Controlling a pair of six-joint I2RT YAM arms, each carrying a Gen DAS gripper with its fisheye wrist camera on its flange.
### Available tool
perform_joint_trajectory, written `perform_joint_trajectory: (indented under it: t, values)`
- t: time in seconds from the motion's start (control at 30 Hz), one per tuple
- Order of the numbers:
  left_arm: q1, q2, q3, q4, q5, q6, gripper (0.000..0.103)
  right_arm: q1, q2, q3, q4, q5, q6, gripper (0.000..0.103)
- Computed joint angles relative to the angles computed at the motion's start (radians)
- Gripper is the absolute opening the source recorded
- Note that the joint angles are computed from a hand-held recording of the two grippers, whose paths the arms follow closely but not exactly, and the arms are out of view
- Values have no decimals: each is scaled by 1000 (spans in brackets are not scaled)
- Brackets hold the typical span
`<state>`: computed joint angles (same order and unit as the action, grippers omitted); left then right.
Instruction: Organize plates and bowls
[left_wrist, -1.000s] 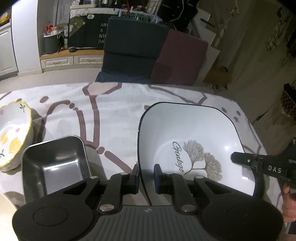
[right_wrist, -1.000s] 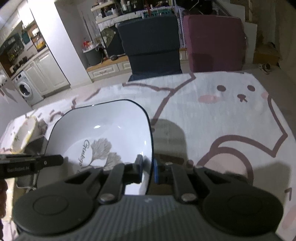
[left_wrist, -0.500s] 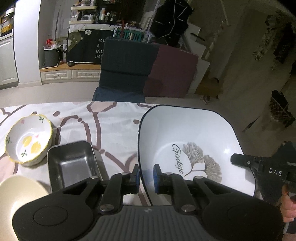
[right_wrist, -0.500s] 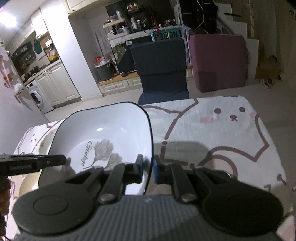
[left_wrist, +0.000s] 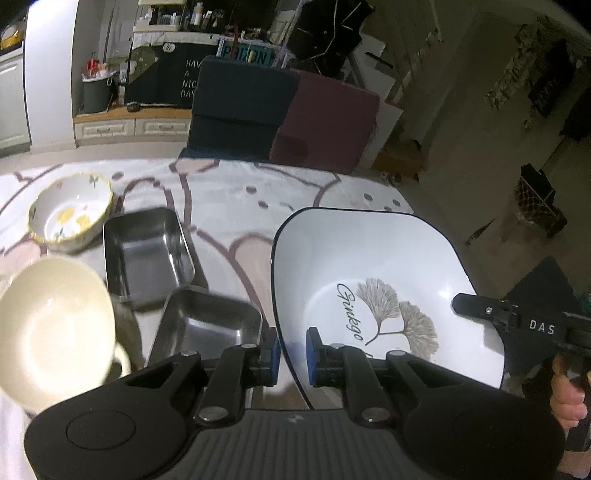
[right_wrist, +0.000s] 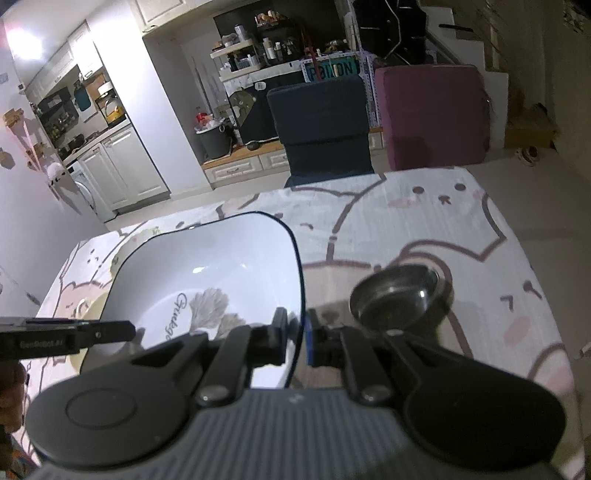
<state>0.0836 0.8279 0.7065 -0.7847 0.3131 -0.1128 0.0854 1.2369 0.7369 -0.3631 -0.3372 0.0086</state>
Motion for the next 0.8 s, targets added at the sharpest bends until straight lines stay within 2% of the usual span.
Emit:
perform_joint_trajectory:
  t: [0.2,0.33,0.6,0.63,0.8]
  values:
    - [-8,-91,-61,-78,11,-5,15,12,-95,-63,-68,20,-15,12]
    - [-51,-113,-92,-94,2,-27,15,-6,-105,-86,-110,20,-55,12]
    - [-220,-76,-159,-45,-80,-76,16,-32,-75,-136,-122,50,-124,14]
    - [-227,-68,-168,-40,-80,-76,16,-65,-118,-168,-161,34,-163,14]
    - [-261,23,-198,20,-89,-93,17,-91,-48,-204,-126,52,-211,15]
